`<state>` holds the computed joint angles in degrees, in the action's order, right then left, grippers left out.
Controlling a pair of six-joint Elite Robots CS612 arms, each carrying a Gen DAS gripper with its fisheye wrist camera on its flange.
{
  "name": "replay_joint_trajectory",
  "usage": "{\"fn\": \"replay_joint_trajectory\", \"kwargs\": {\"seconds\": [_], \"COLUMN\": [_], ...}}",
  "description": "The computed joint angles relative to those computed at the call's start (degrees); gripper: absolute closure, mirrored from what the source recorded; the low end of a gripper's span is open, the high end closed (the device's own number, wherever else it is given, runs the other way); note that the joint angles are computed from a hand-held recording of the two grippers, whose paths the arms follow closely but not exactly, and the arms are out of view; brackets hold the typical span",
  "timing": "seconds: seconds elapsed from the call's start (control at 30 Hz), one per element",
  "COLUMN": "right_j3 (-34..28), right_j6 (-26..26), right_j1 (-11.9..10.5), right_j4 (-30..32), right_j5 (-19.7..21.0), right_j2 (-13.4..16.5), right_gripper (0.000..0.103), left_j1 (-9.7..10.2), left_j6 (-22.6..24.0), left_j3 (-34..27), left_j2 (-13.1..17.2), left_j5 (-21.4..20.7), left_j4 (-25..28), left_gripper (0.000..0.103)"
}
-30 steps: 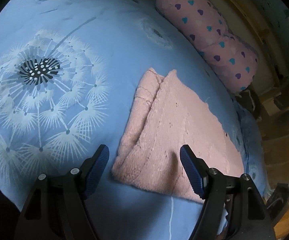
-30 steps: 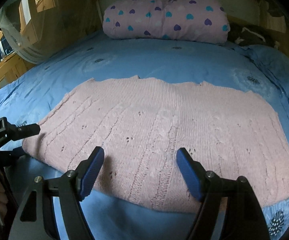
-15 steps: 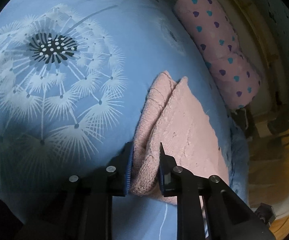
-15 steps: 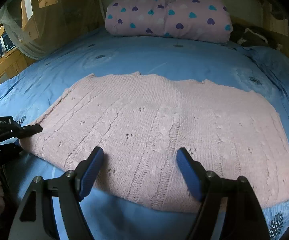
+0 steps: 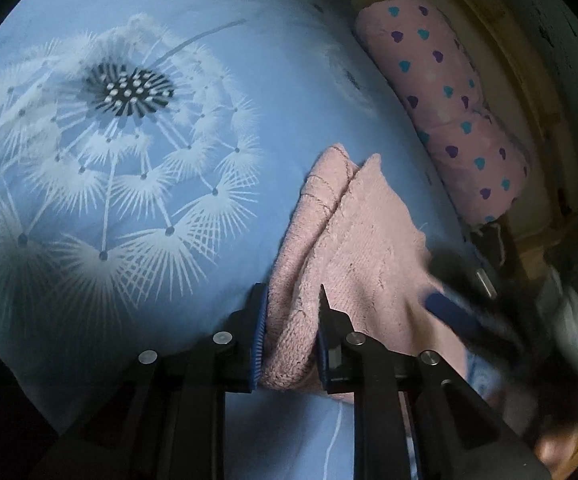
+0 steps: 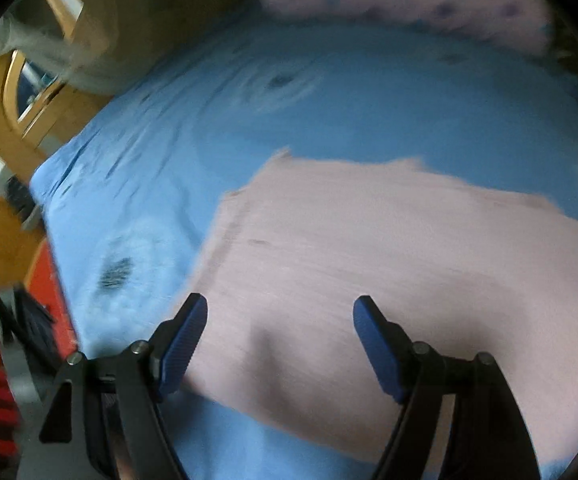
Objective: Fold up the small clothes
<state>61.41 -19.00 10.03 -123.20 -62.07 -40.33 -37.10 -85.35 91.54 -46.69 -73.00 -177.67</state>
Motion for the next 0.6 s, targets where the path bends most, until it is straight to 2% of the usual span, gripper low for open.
{"fn": "replay_joint_trajectory", "kwargs": {"seconds": [0.1,0.23,0.3,0.37,0.5,0.6], "right_j3": [-9.31,-16.09,-19.03,-22.92,-23.41,-22.49], "right_j6": [-0.18,2.25,1.00,-1.95,-4.32,-3.37], "right_j1": [2.31,4.52,5.86,7.66,10.24,11.22], "right_j4": [7.98,10.75,12.55,16.94,16.76,15.61], "right_j5": [-2.82,-8.35,-13.50,-20.62,-31.76,-36.12], "right_j2": [4.91,8.81,10.27,12.09,12.70,12.42], "right_gripper": [0.024,0.024,0.021,0.014,0.014,0.014], "left_j1": [0.14,0.58,0.74,0.71,0.70,0.78], "left_j6": [-0.01,-1.31,-2.05,-2.61,-2.68,-2.82], "left_j3": [0.13,0.30,0.31,0.33,0.04,-0.31], "left_j2": [-0.05,0.02,0.01,-0.07,-0.10,0.04], "left_j5": [-0.66,-2.23,-2.69,-2.32,-2.03,-2.11], "left_j4": [-0.34,-1.16,-0.99,-0.69,0.15,0.34], "left_gripper": [0.103,0.103,0.102,0.102,0.101,0.102]}}
